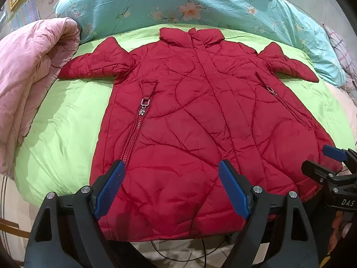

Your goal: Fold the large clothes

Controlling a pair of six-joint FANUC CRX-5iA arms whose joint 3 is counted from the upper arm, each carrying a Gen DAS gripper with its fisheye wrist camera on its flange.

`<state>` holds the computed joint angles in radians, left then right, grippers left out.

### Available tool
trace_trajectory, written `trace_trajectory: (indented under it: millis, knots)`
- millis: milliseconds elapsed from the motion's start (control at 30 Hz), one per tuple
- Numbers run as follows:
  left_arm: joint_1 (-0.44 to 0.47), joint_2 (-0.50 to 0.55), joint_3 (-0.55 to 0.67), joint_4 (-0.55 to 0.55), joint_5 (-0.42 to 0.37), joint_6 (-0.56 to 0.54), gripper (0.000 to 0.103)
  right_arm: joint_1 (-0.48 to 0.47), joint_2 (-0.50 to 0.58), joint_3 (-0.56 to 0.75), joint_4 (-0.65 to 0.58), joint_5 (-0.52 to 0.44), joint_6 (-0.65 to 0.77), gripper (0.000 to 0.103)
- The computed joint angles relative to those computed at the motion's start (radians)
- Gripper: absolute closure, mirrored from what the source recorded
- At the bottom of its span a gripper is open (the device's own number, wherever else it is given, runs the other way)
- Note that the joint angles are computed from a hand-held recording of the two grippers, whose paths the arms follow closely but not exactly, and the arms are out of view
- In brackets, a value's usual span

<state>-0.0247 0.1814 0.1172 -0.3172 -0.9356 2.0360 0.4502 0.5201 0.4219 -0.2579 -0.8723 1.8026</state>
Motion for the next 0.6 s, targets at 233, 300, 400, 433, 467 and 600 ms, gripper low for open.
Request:
trace_trajectory:
  millis: [233,300,400,433,467,600]
  knots:
    - [0.006,0.001,0.000,0.009,0.005,-0.011,0.017,-0.002,0.003,0.012,-0.004,-0.005,-0.003,0.004]
    - [0.006,0.001,0.000,0.011,0.007,-0.013,0.017,-0.002,0.003,0.014,-0.001,-0.002,-0.004,0.004]
    - [0.006,0.003,0.002,0.011,0.009,-0.012,0.017,0.002,0.000,0.008,0.017,0.016,-0.020,0.004]
    - [0.006,0.004,0.002,0.011,0.010,-0.013,0.017,0.001,0.000,0.008,0.016,0.016,-0.019,0.004]
    - [0.005,0.004,0.003,0.010,0.008,-0.012,0.017,0.006,-0.005,-0.007,0.035,0.041,-0.035,0.004]
    - [0.006,0.003,0.001,0.014,0.011,-0.014,0.017,0.006,-0.006,-0.006,0.037,0.043,-0.037,0.004]
